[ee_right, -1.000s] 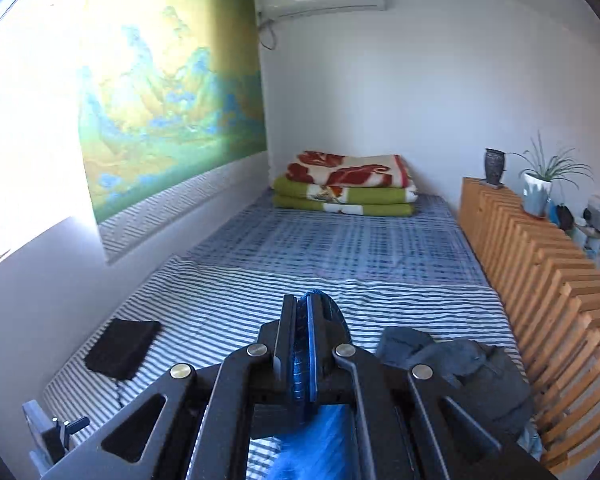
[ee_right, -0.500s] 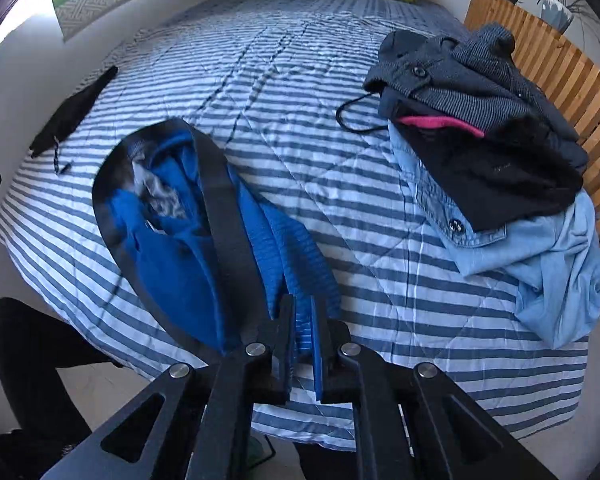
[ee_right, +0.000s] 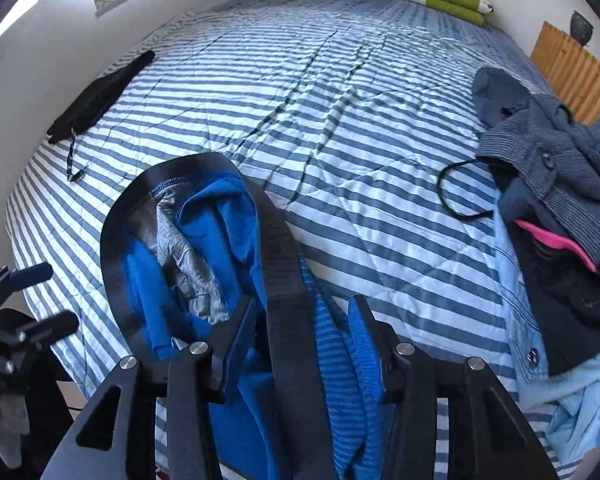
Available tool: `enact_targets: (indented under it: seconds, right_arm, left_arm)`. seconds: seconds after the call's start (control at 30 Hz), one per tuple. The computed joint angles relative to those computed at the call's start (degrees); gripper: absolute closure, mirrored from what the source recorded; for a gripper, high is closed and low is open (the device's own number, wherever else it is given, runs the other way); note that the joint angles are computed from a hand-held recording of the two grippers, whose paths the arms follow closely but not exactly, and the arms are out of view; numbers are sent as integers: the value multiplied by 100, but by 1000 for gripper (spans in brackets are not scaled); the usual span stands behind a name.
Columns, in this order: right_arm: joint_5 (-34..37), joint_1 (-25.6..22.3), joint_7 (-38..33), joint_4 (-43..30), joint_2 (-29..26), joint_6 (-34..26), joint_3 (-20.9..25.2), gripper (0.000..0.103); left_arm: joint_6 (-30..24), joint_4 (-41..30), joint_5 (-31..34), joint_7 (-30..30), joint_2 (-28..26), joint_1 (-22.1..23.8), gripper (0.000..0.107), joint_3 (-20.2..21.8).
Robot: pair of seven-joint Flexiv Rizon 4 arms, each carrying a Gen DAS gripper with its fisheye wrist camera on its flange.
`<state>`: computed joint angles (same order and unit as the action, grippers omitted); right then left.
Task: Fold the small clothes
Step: 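Lift the blue garment out of the pile and carry it onto the bed, then grasp the garment's grey waistband with the left gripper while the right gripper holds it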
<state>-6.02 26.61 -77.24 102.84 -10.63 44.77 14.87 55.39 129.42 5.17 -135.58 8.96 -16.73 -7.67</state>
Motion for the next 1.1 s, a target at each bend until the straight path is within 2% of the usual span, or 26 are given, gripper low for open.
enact_targets:
  seconds: [0.13,0.2,0.23,0.27,0.3,0.33,0.37,0.4,0.53,0.6,0.7,0.77,0.8,0.87,0.93,0.97,1.0,1.07,1.1]
  right_arm:
    - [-375,121,246,-200,-385,-69,-129,59]
    - [-182,41,164,-322,-451,-202,-96,61]
    - [-87,-3,122,-347,-457,-202,-85,65]
    - [-52,-33,119,-360,-447,-243,-94,83]
    - [-22,-58,109,-379,-435,-292,-99,99]
    - [10,-98,112,-357,-382,-272,-111,101]
    - [-45,-112,163,-299,-319,-204,-137,101]
    - [-150,-112,243,-238,-248,-157,-169,101]
    - [-334,-292,527,17,195,145,-271,101]
    - [-465,-413,724,147,476,248,-328,102]
    - [-847,-615,1025,427,983,488,-382,102]
    - [-847,-758,1015,535,1280,605,-389,102]
    - [-848,-806,1005,575,1382,608,-380,102]
    - [-1018,-894,1085,657,1493,588,-361,102]
    - [-1244,-961,1207,710,1498,538,-352,102]
    - [-1277,-991,1286,728,1483,517,-360,102]
    - [-1240,-1015,1328,734,1474,484,-376,102]
    - [-1101,-1068,1316,761,1464,456,-418,102]
    - [-1105,-1101,1341,815,1477,456,-425,102]
  left_arm:
    - [281,90,-447,113,-286,-92,19,44]
    - [447,97,-726,265,-460,-169,28,45]
    - [523,89,-877,379,-548,-215,31,41]
    - [603,89,-1058,519,-631,-267,40,36]
    - [677,78,-1204,639,-707,-315,59,23]
    - [713,63,-1348,794,-782,-354,71,15]
    - [736,44,-1509,975,-845,-392,94,6]
    - [707,0,-1542,1044,-874,-411,107,2]
    - [525,-91,-1005,772,-583,-355,107,90]
    - [48,-252,-288,388,-235,-199,107,85]
    - [-633,-451,435,138,340,57,107,10]
    - [-1004,-550,816,92,675,226,107,-51]
    - [-1029,-541,784,163,747,254,107,-29]
    - [-820,-409,177,690,660,110,107,164]
    - [-510,-265,-261,909,467,15,99,160]
    - [-309,-226,-471,1088,283,-62,88,128]
    - [-61,-140,-583,1121,145,-161,72,32]
    - [359,-170,-769,1186,-272,-269,48,-85]
    - [606,-186,-828,1146,-507,-335,45,-152]
